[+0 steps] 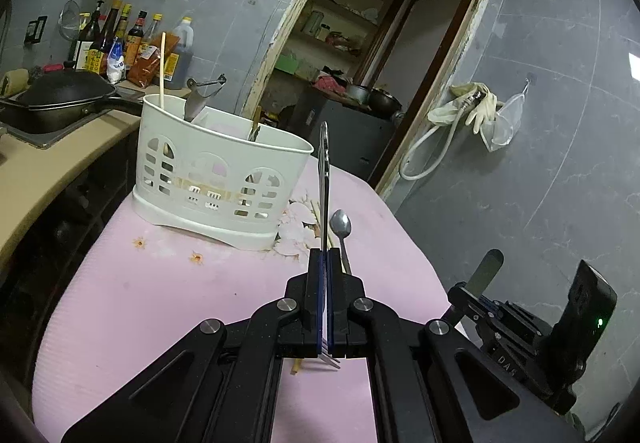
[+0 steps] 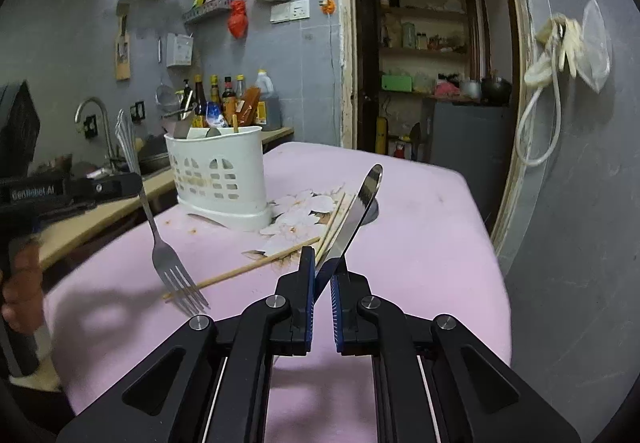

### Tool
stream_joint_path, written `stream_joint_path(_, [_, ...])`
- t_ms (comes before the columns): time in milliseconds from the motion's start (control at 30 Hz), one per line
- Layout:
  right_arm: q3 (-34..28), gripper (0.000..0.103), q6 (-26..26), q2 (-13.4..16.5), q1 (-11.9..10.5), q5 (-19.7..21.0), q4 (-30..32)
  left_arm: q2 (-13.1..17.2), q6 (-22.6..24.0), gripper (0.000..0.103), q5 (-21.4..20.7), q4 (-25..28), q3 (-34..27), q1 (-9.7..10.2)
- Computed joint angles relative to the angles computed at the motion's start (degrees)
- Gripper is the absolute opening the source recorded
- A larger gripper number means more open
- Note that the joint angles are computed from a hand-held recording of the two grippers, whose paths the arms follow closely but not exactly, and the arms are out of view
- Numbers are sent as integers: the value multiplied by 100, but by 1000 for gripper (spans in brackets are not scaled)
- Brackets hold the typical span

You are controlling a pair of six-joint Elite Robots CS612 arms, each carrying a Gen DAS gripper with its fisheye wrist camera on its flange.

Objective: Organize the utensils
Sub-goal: 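Carry the fork in the left tool and the knife in the right tool toward the basket, then lower the fork into the basket with the left tool while the right tool drops the knife in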

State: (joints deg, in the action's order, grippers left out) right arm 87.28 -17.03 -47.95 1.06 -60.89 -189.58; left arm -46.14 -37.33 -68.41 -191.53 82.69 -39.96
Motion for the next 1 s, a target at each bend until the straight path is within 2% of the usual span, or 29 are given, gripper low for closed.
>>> stream_joint_path(67, [60,6,-219,-3,40,-161,-216,-4,15,0,32,8,1,-3])
stream_joint_path(200, [173,0,-638,0,111,-215,-828,-20,97,0,80,-15,-3,-9])
stream_joint_path(333, [85,0,-887,35,174,-262,-825,-20,318,0,142,-75,-52,-21])
stream_joint_path(667, [-98,0,-928,133,208,-341,-1007,2,577,0,170,-159,-171,20])
stream_joint_path(1000, [-764,0,-363,341,257,134,-1369,-51,1255,0,655,-282,-306,69])
